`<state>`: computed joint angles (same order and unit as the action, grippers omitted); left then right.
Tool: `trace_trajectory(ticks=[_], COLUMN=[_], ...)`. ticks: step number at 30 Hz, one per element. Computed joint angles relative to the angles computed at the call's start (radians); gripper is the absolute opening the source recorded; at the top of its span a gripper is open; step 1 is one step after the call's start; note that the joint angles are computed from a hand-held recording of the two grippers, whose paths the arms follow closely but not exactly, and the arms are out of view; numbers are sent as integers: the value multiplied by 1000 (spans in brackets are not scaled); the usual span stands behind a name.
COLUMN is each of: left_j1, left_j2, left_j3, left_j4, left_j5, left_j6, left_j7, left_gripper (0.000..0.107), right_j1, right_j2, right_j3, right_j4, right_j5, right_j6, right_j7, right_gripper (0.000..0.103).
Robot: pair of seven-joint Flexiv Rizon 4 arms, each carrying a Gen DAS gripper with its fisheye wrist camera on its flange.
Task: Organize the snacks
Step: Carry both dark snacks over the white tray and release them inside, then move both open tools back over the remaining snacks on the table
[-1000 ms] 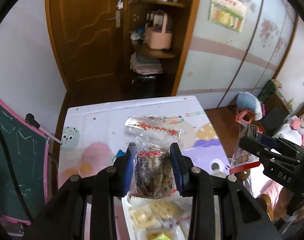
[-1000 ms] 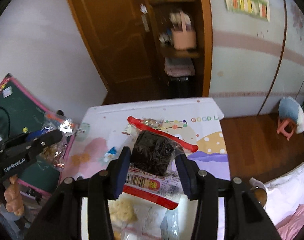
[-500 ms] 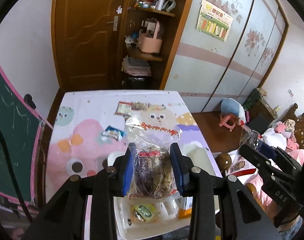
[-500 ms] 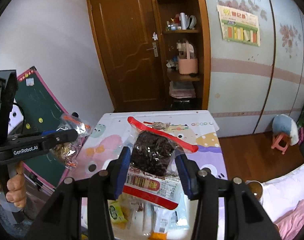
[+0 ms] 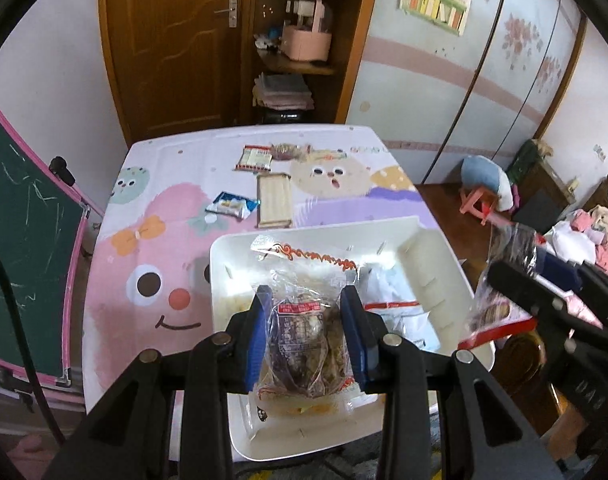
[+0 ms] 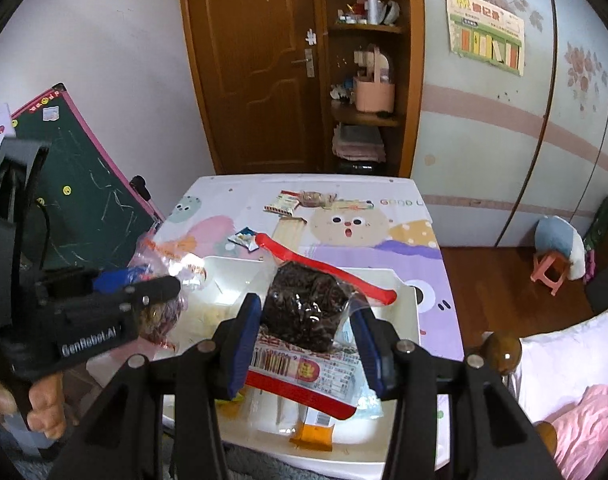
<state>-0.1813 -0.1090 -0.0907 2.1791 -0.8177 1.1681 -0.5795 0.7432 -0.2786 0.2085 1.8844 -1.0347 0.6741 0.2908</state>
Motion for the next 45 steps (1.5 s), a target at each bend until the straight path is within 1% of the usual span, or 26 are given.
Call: trace_trajectory(ticks=[3, 7, 8, 13, 14, 15, 17, 18, 19, 21, 30, 37, 45], left_j1=[3, 18, 21, 29, 29, 29, 34, 38, 38, 36, 49, 57, 59], left_j2=[-23, -50, -57, -66, -67, -69, -71, -69, -69, -77, -104, -107, -111], left_j3=[5, 6, 7, -4, -5, -3, -11, -18, -18, -10, -3, -10, -14], left_j4=[-9, -27, -32, -32, -32, -34, -29, -24, -24, -32, -59, -59, -58], left_j5=[53, 114, 132, 165, 174, 189, 175, 155, 153, 184, 264, 271, 272], left_j6=[5, -21, -27, -6, 1, 2, 14, 21, 21, 19, -24, -26, -19], left_j7=[-36, -83, -98, -120, -126, -138, -139, -128, -126, -151, -234, -233, -232], left_gripper=[34, 34, 32, 32, 39, 57, 77, 78, 78, 78, 78, 78, 78], right_j1=[-4, -12, -12, -11, -12, -13, -20, -22, -23, -22, -12, -14, -6], right_j2=[-6, -30, -34, -46, -49, -50, -55, -56, -57, -59, -78, -97, -109], right_j3=[1, 1, 0, -9, -9, -8, -6, -7, -8, -11, -18, -17, -23], right_j4=[2, -10, -12, -16, -19, -19, -19, -16, -13, -12, -33, -49, -60], right_j5=[17, 71, 83, 132, 149, 163, 199, 207, 215, 225, 259, 309, 339], right_j6=[4, 31, 36, 51, 50, 53, 72, 86, 100, 110, 113, 124, 122], right_j7=[1, -37, -44, -56, -60, -62, -66, -66, -66, -71, -108, -154, -184], right_gripper=[47, 47, 48, 48, 49, 50, 52, 52, 52, 52, 52, 52, 52])
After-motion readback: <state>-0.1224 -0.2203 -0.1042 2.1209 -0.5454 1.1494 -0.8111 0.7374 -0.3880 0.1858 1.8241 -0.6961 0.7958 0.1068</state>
